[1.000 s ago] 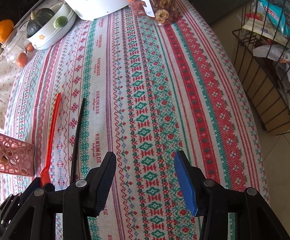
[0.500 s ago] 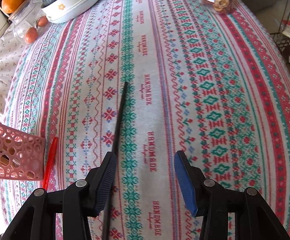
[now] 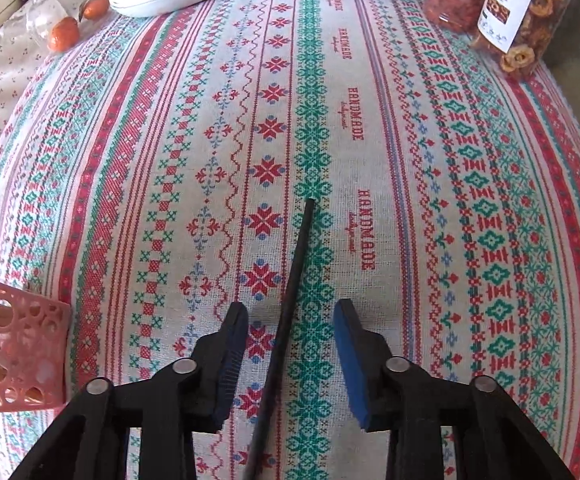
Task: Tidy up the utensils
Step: 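Grasp the red spoon with the left tool while the right tool grasps the black chopstick, then carry the red spoon into the pink basket and open the left tool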
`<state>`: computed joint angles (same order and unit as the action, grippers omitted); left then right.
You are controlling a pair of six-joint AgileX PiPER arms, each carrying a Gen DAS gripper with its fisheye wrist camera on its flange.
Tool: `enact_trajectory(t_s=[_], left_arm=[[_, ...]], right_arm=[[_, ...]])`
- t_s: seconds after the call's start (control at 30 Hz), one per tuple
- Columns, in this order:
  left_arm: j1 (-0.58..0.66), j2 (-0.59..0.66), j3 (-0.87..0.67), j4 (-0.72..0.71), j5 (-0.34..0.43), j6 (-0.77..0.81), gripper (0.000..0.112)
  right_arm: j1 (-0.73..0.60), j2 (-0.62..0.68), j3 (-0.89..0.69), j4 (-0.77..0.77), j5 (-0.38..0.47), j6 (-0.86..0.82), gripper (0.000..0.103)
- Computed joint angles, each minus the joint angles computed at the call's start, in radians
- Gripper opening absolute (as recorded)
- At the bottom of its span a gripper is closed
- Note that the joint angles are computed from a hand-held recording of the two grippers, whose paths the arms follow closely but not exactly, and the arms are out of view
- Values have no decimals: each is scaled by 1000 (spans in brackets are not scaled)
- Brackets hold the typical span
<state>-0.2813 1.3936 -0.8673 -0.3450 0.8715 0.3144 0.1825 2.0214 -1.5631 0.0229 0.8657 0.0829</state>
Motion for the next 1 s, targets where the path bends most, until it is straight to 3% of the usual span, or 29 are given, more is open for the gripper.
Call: enact_trajectory(t_s=[0.07,0.27,0.33,0.4,0.63,0.77,0.87,1.0], left_arm=[[-5,38,-43,-3,12,-2,43],[-75,119,-109,63,-64,-136,44],[-106,147,-130,88,-103,-183,40],[-131,189,-168,131,-132,-245,28],[-163,345,-301,245,-182,-420,25],[-189,420,-349,366,-197,-542,14],[-199,435,-364,380,-182,-573,0],[-195,399,-317,378,-217,-592,0]], right_arm=[[-9,-2,0,28,16,-37,9],[-89,-63,80,160,67,-168,6],[-118,-93,118,190,80,-203,5],[-148,-134,161,213,83,-242,5],[-234,-240,252,286,101,-346,5],[-255,-288,286,312,108,-377,5],[-268,-328,311,340,114,-404,5],[-254,-368,319,370,115,-401,5]])
